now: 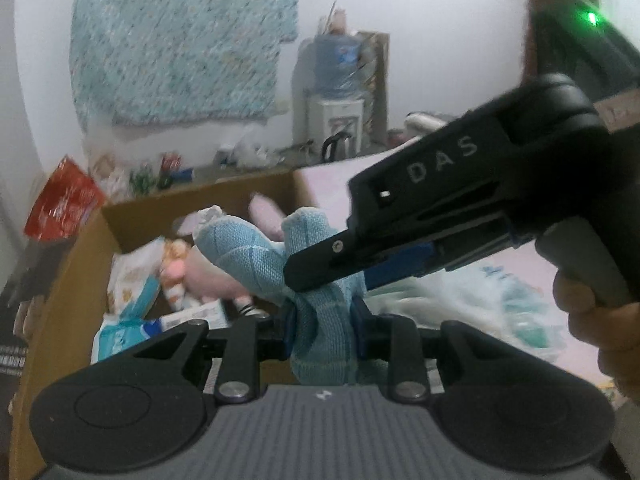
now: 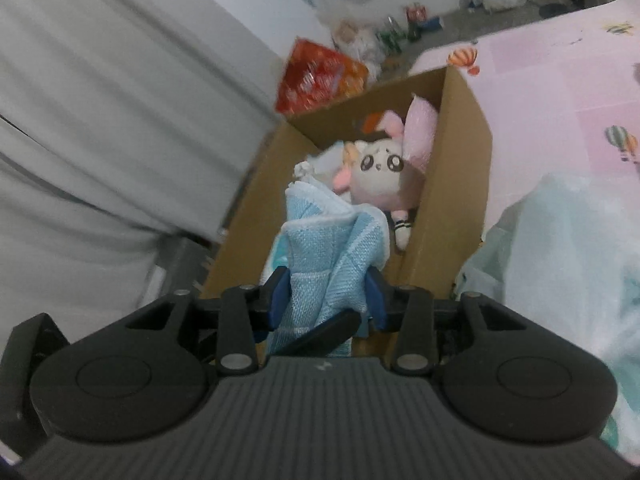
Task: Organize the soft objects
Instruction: 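Carry the towel over the cardboard box with both tools, then open both tools to drop the towel into the box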
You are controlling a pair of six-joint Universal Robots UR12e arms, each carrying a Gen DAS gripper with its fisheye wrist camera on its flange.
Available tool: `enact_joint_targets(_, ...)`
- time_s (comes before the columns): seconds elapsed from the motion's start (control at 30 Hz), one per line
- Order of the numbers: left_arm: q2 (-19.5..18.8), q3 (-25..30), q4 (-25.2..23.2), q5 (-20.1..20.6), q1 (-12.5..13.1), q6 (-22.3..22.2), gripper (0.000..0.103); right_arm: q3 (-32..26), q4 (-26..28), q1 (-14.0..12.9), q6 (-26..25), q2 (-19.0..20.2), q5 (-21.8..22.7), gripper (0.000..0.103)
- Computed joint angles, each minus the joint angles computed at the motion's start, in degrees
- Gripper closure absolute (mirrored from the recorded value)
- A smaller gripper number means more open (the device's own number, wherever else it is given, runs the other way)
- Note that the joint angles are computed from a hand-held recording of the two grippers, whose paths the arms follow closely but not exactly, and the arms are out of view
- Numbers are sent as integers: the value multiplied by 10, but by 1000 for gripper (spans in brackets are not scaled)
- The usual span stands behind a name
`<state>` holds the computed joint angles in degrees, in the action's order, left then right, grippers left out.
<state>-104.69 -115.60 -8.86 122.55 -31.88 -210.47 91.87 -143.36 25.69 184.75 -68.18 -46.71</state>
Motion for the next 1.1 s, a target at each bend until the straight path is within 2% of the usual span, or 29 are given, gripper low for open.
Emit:
enact_joint_targets(0.13,10,-18,-13,-25,18,-16,75,-33,43,18,-14,19,-39,61)
enact_joint_targets(0.27,20,-30,-27,-50,32,-32,75,-40,38,24,-13,25,-61,60)
enact_joint_targets(0.37,19,-30,-44,-76,46,-38,75,-29,12,14,3,22,-43,59)
enact_joint_targets(0.5,19,-21,-98,-120,61,-63,75,-26,-15,-1,44,28,-22,59)
enact_joint_targets(0.63,15,-7,-124,-114,63,-46,74,-8,-41,-16,65,18,-11,59)
enact_joint_targets(0.73,15,4,-163,-152,75,-50,71,-1,-53,-23,74,18,-3,59)
enact_joint_targets(0.83,23,1,-182,-201,94,-91,63,4,-52,-27,72,18,2,59)
enact_joint_targets(0.93,32,-14,-159,-233,108,-124,56,7,-47,-29,66,18,6,59)
enact_joint_targets(1.0,38,-21,-150,-232,109,-137,46,12,-51,-31,67,16,7,58)
enact_joint_targets(1.1,47,-29,-138,-218,107,-146,45,21,-67,-35,76,14,9,58)
